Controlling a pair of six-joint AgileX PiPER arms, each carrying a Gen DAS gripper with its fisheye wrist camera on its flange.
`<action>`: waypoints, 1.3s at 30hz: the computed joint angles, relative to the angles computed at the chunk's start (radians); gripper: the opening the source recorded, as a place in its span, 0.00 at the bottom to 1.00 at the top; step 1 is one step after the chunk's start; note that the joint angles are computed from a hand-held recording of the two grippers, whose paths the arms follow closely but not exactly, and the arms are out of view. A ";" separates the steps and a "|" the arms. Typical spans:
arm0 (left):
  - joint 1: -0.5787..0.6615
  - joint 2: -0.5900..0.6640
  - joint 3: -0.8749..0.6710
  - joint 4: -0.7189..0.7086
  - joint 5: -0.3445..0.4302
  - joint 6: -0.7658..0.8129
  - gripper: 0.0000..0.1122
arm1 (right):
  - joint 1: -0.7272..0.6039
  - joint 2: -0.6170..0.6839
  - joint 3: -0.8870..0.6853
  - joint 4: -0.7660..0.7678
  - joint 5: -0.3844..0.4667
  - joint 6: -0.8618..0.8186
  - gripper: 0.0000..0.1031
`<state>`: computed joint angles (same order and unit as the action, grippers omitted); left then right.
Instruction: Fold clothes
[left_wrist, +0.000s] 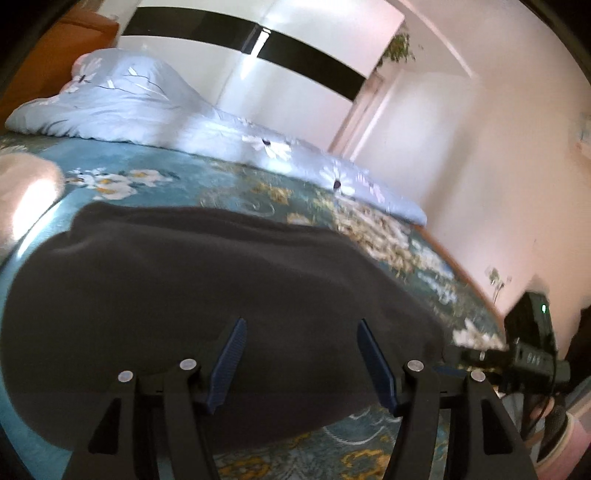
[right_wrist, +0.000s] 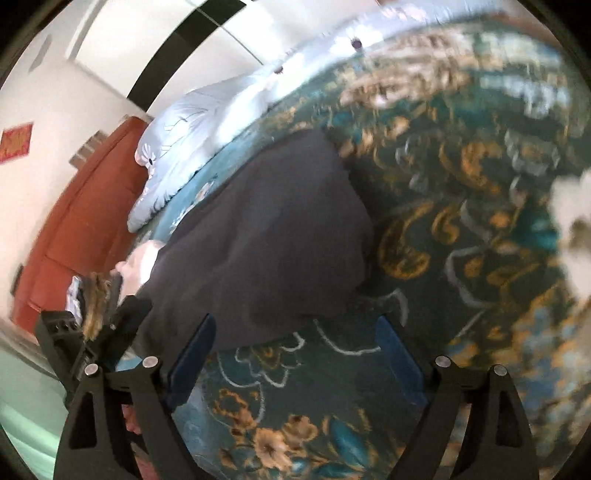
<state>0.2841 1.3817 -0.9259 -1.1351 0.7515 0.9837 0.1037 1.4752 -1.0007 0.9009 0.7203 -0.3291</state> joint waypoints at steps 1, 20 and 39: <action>-0.012 0.007 -0.001 0.013 -0.010 -0.008 0.59 | -0.009 0.023 0.005 0.073 0.002 -0.053 0.86; -0.035 0.115 -0.036 -0.029 0.107 0.009 0.59 | 0.046 0.204 -0.098 0.647 -0.048 -0.492 1.00; 0.311 0.093 0.078 -0.239 0.394 0.118 0.65 | 0.299 0.502 -0.756 0.401 0.214 -0.218 1.00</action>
<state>0.5947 1.4748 -0.8478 -1.3745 1.1452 1.1022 0.4028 1.9776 -1.7562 1.3020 0.9344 -0.5467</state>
